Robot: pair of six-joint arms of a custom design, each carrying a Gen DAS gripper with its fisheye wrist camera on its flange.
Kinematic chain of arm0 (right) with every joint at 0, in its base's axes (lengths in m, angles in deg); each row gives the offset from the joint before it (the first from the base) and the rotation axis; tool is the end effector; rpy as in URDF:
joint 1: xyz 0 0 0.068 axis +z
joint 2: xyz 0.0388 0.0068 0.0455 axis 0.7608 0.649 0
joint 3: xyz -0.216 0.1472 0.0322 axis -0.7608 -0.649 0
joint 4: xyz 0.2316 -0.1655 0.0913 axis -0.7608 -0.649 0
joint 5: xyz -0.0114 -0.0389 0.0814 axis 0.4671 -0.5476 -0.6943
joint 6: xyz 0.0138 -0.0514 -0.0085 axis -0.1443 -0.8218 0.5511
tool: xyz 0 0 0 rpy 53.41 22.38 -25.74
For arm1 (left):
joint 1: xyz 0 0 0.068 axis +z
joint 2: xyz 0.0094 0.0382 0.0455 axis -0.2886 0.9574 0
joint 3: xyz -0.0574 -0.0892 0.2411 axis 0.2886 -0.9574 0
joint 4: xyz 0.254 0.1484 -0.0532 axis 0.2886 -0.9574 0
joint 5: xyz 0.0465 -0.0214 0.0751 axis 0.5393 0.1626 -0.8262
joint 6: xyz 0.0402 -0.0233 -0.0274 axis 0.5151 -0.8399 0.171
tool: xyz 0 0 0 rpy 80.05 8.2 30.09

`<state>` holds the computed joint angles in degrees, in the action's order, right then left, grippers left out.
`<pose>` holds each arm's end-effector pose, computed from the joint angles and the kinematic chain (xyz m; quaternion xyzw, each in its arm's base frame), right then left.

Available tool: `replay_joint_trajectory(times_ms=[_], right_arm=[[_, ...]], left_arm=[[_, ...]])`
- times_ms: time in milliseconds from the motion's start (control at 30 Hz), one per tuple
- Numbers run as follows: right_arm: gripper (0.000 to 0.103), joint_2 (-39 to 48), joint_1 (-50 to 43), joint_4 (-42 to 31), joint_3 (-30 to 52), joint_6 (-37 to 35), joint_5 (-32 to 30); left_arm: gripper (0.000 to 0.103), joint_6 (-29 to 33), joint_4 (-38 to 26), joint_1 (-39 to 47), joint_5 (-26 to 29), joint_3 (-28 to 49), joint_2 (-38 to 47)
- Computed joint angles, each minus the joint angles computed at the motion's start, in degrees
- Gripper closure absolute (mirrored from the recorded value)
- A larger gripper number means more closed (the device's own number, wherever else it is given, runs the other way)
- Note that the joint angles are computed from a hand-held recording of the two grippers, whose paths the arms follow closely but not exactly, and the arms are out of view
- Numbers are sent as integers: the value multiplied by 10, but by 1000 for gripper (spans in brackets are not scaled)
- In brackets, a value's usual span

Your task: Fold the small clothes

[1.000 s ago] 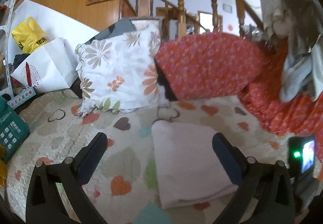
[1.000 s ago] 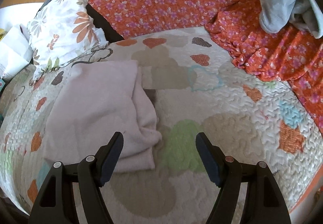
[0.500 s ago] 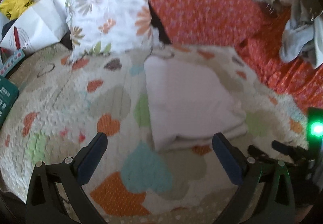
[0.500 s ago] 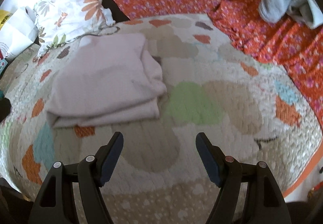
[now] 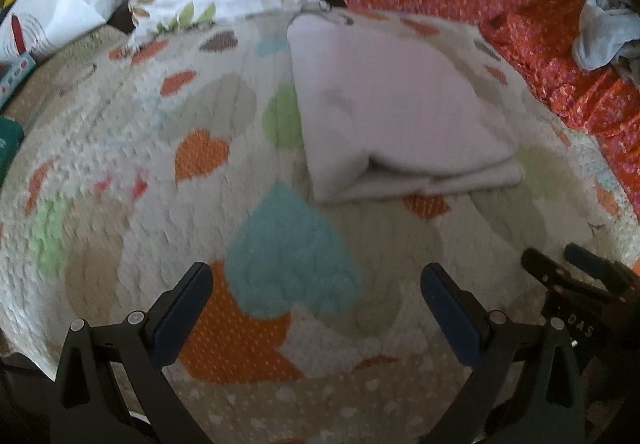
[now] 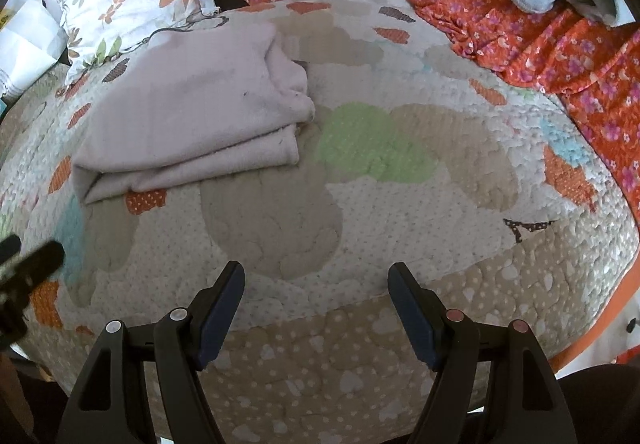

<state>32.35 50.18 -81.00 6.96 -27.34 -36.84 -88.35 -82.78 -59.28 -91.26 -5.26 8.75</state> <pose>0.1671 -0.0001 0.1445 0.0170 0.9662 -0.0214 0.2562 0.2224 -0.1883 0.1477 -0.0154 0.9588 -0.0337 0.2816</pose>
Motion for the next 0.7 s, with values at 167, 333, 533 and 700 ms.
replay_joint_trajectory(times_ms=[167, 333, 533, 700], right_arm=[[23, 20, 11, 7, 3, 18, 4], [23, 32, 38, 13, 10, 42, 16], [23, 40, 69, 21, 11, 51, 32], [23, 31, 59, 25, 10, 50, 40]], left_arm=[[0, -7, -3, 17, 39, -9, 7], [0, -20, -5, 43, 89, -11, 18], [0, -18, -5, 40, 88, -9, 22], [0, -20, -2, 44, 98, 0, 28]])
